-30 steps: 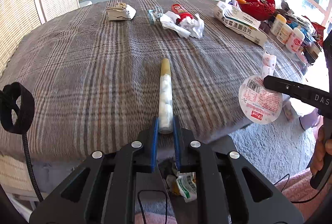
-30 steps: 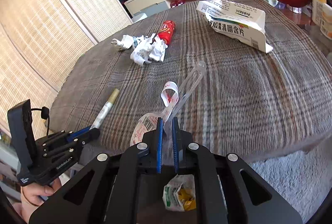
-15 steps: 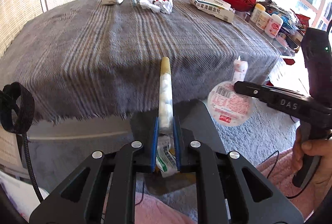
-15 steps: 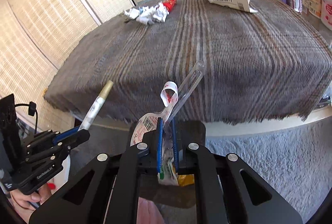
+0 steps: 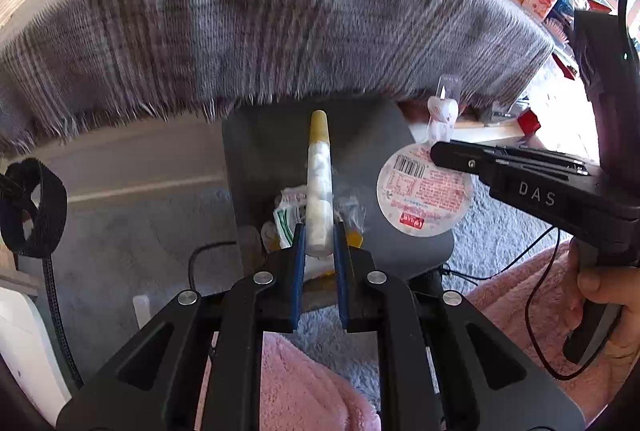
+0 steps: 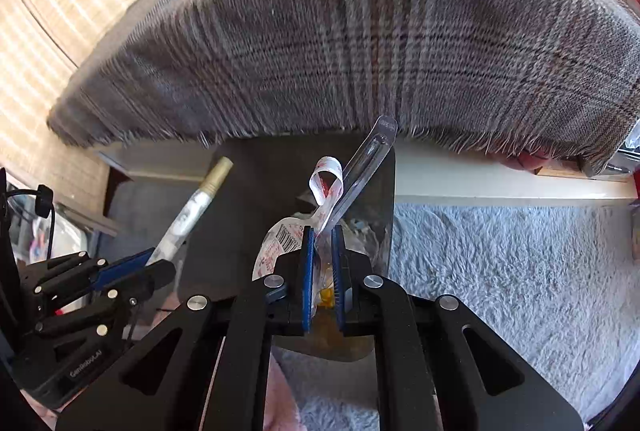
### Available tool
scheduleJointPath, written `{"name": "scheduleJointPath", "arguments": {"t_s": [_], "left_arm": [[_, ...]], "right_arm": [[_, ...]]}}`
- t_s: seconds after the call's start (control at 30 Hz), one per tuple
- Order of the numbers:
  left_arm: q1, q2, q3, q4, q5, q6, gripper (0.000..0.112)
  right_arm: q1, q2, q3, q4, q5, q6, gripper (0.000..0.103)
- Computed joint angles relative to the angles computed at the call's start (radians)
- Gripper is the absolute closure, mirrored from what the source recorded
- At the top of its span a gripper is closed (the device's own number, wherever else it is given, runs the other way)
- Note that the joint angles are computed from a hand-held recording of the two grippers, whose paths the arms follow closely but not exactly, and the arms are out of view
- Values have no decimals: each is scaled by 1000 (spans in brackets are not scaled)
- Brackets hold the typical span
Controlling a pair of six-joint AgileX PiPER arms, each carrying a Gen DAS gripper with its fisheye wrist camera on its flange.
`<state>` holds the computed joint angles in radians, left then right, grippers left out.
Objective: Collect trash
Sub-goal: 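Carry the marker and lid down into the black bin and open both tools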
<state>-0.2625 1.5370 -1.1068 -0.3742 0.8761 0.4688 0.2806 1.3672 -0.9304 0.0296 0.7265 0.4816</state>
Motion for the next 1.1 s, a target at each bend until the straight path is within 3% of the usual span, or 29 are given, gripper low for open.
{"name": "scheduleJointPath", "arguments": {"t_s": [0.6, 0.7, 0.73, 0.8, 0.83, 0.87, 0.93, 1.03, 1.1], "left_arm": [[24, 59, -11, -62, 14, 15, 99], [32, 59, -16, -62, 21, 16, 86], [34, 56, -15, -62, 17, 16, 80], [36, 54, -15, -61, 13, 15, 76], [39, 52, -17, -61, 16, 14, 76], [42, 49, -21, -63, 20, 15, 75], [50, 42, -26, -63, 20, 18, 71], [65, 24, -36, -53, 10, 17, 48], [78, 16, -46, -53, 9, 18, 40]], "right_arm": [[-29, 11, 25, 88, -40, -59, 89], [-36, 15, 23, 81, -39, -45, 87], [-32, 16, 21, 65, -36, -29, 83], [-32, 15, 21, 61, -39, -21, 67], [-31, 10, 22, 56, -41, -14, 51], [-29, 5, 22, 41, -42, 0, 45], [-32, -5, 21, 22, -42, 21, 40], [-58, -30, 30, 33, -53, 30, 20], [-89, -44, 29, 94, -56, -23, 16]]}}
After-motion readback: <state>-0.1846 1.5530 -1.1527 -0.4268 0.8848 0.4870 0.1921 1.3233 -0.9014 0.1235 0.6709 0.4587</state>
